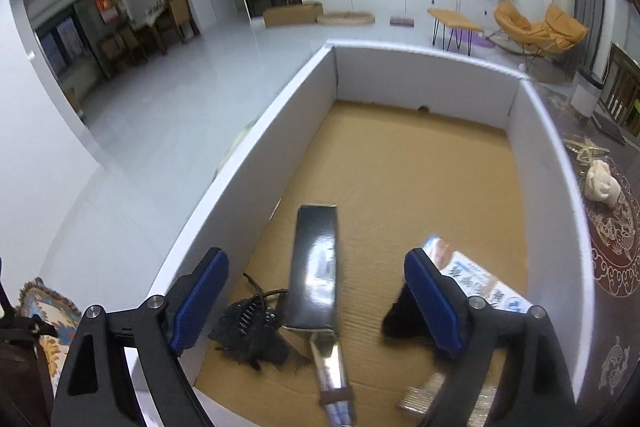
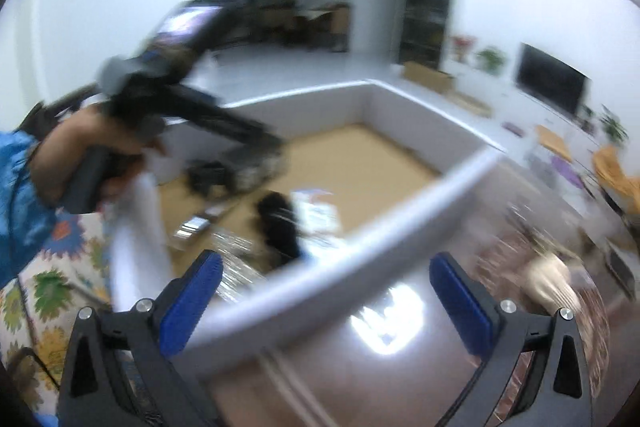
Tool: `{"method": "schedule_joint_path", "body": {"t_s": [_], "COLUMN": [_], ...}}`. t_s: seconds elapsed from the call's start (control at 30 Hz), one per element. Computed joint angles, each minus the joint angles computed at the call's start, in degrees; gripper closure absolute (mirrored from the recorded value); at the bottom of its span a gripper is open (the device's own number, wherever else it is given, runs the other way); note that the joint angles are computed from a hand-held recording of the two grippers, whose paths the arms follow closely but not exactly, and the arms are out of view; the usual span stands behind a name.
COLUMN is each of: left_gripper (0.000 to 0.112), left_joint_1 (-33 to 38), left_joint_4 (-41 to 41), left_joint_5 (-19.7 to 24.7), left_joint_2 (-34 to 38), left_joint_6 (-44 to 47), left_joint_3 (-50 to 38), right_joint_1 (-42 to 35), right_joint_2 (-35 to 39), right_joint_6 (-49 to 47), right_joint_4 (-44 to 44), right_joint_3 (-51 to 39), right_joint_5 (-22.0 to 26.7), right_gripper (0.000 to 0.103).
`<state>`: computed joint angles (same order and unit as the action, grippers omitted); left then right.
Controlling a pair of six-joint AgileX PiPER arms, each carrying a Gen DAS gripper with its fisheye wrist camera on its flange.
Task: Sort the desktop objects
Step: 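Carry the black box and rhinestone bow into the cardboard tray and release both, then withdraw both open tools from the tray back over the table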
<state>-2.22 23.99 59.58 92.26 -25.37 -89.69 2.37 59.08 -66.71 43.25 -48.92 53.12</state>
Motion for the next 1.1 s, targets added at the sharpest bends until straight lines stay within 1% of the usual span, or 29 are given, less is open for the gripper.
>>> {"method": "schedule_joint_path", "body": {"t_s": [0.07, 0.1, 0.13, 0.17, 0.23, 0.27, 0.33, 0.37, 0.43, 0.47, 0.57, 0.67, 0.7, 0.77, 0.83, 0.93, 1.0, 1.1], "left_gripper": [0.022, 0.022, 0.022, 0.022, 0.022, 0.022, 0.02, 0.018, 0.012, 0.012, 0.011, 0.011, 0.011, 0.011, 0.011, 0.011, 0.011, 0.011], "left_joint_1": [-3.6, -5.27, -6.74, -8.22, -13.03, -15.99, -20.52, -22.59, -28.16, -30.33, -36.38, -39.77, -40.19, -40.45, -39.66, -39.24, -38.52, -37.3], "left_joint_4": [3.69, 4.95, 5.79, 6.34, 7.91, 8.78, 9.72, 9.95, 10.38, 10.7, 10.52, 9.88, 8.84, 6.74, 3.92, 2.35, 2.34, 1.85], "left_joint_5": [-0.83, -0.49, -0.28, -0.24, 0.2, 0.53, 1.46, 2.06, 3.2, 4.13, 6.0, 5.65, 5.6, 5.66, 4.78, 4.31, 3.59, 3.83], "left_joint_2": [-2.03, -2.08, -2.87, -3.38, -4.7, -5.09, -3.25, -2.11, 0.73, 1.43, 7.06, 13.02, 15.77, 19.23, 23.16, 27.99, 29.91, 33.1], "left_joint_6": [-4.56, -6.28, -7.61, -8.75, -11.66, -12.95, -13.86, -13.98, -14.0, -14.16, -13.09, -12.96, -12.9, -13.19, -13.35, -14.64, -15.53, -16.38], "left_joint_3": [1.99, 1.52, 1.77, 1.67, 0.75, -0.24, -4.3, -6.4, -11.13, -12.61, -19.54, -23.21, -24.38, -25.62, -25.84, -26.92, -27.11, -29.61], "right_joint_1": [-11.46, -17.19, -22.92, -28.65, -36.28, -39.72, -44.22, -45.46, -47.87, -48.65, -49.8, -50.03, -49.26, -48.91, -48.65, -48.86, -48.83, -48.81], "right_joint_2": [1.83, 3.52, 5.89, 9.12, 15.19, 18.86, 25.38, 27.97, 33.19, 35.54, 39.61, 41.35, 41.12, 41.69, 41.98, 41.99, 42.01, 42.01], "right_joint_6": [-7.27, -12.11, -16.73, -21.06, -25.89, -27.54, -27.94, -26.83, -22.74, -20.67, -16.62, -15.77, -14.28, -12.15, -12.04, -12.36, -12.35, -12.33], "right_joint_4": [1.9, 3.47, 4.58, 5.17, 5.48, 5.27, 3.94, 3.02, 0.6, -0.19, -1.5, -1.57, -2.84, -4.21, -4.17, -4.03, -4.03, -4.04], "right_joint_3": [0.99, 1.07, 1.07, 0.97, -0.54, -1.95, -5.81, -7.69, -13.0, -15.44, -19.53, -20.13, -19.62, -20.87, -21.12, -21.02, -21.01, -21.01], "right_joint_5": [1.73, 3.35, 4.32, 4.11, 2.43, 0.51, -3.53, -5.22, -4.98, -4.46, -3.79, -4.2, -4.72, -3.81, -4.08, -4.05, -4.1, -4.1], "right_gripper": [0.0, 0.0, 0.0, 0.0, 0.0, 0.0, 0.0, 0.0, 0.0, 0.0, 0.0, 0.0, 0.0, 0.0, 0.0, 0.0, 0.0, 0.0]}}
